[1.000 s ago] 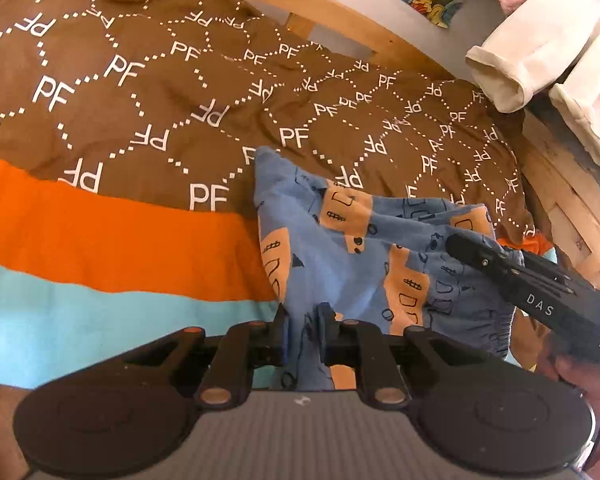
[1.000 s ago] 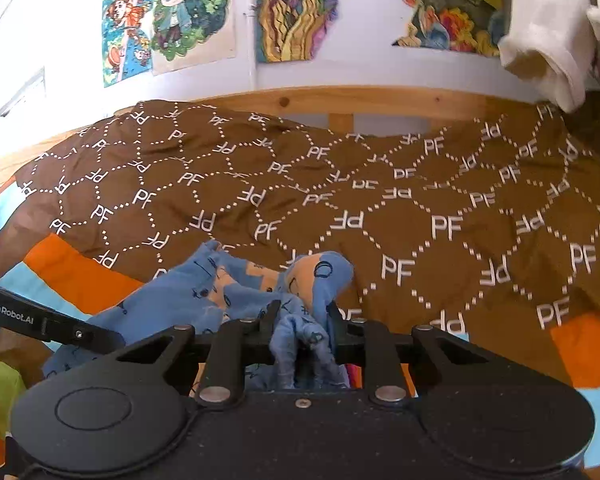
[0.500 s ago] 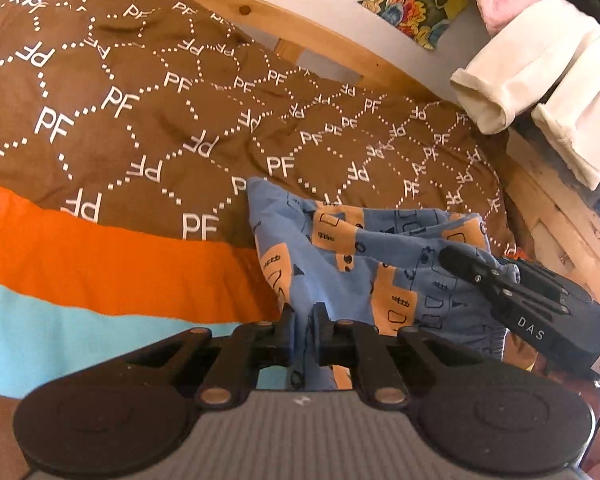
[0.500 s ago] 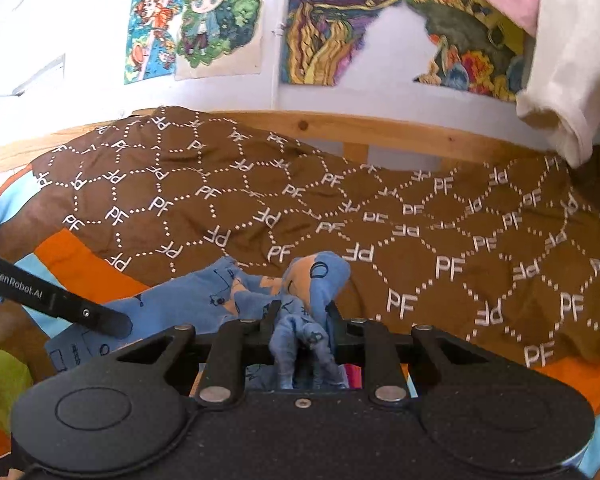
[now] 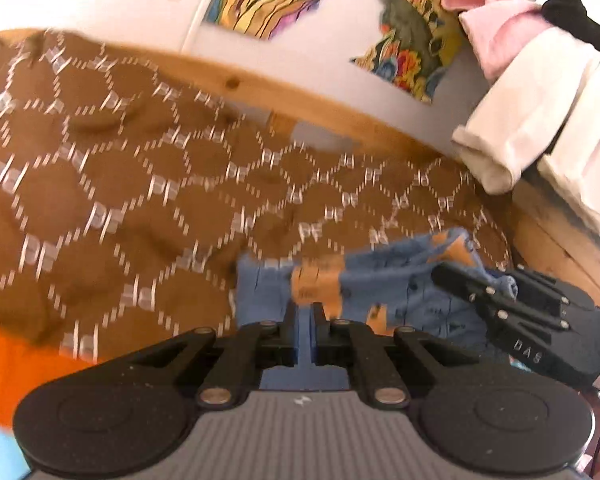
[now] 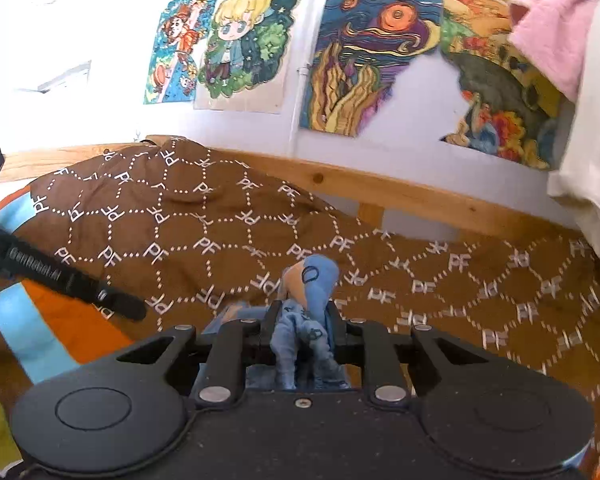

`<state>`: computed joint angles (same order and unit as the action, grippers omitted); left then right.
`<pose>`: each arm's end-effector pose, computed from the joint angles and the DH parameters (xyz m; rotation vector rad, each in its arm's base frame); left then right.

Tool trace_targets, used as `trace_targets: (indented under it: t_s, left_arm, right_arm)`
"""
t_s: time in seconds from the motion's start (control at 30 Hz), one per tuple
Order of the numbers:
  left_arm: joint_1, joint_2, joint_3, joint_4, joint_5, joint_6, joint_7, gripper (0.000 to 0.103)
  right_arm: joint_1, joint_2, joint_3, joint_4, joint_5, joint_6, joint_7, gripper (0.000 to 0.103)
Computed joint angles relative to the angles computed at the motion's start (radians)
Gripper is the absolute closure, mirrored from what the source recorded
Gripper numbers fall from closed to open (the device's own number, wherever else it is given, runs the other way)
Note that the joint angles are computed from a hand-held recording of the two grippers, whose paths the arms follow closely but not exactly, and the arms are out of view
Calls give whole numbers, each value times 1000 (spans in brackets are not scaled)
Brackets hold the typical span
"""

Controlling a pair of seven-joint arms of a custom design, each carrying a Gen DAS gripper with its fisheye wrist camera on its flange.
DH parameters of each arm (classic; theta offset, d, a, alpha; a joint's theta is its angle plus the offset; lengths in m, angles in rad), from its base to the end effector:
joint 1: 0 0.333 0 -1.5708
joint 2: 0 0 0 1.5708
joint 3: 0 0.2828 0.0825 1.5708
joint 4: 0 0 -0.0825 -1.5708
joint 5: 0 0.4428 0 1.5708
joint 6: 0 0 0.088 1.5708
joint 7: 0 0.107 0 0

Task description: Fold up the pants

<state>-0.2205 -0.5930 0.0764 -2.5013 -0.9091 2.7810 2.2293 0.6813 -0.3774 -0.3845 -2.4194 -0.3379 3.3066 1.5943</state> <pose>0.4894 -0.0336 0.5249 -1.6952 1.8213 -1.3625 0.5059 0.1757 0.5346 -1.7532 0.9565 -0.8578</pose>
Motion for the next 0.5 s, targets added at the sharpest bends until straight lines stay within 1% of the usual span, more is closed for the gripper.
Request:
trace_targets:
  t_s: [0.03,0.07,0.1,0.13,0.17,0.2,0.27,0.33,0.4,0.5]
  left_arm:
    - [7,26,-8,20,13,2,-12,97]
    - [17,50,-19,36,26,7,-33,97]
    - [16,62,-14,42,23,0,-37,97]
    - [26,67,-14,42,30,-23,-55,97]
    - [40,65,-17,33,42,-51,-81,97]
    - [52,58,-20,20,51,-74,-97,97]
    - [78,38,-28,-18,81,-117,-127,96]
    - [95,12,-32,-60,98,-151,-160,88]
    - [105,-5,-28,-90,103,-184,-187,74]
    - [104,1,-19,-97,101,-223,-191,68]
  right_arm:
    - [39,19,-41,24,-2,-4,-7,82]
    - [68,34,-71,42,2,-11,-14,82]
    - [88,46,-92,54,11,-16,-21,82]
    - [123,52,-128,62,23,-26,-32,82]
    - [140,53,-146,63,37,-32,-46,82]
    - [132,55,-139,58,48,-32,-56,82]
    - [86,55,-98,42,71,-36,-67,82]
    - [56,50,-73,25,98,-47,-74,82]
    - [14,49,-36,11,124,-60,-78,82]
    - [-15,42,-10,-5,166,-78,-92,82]
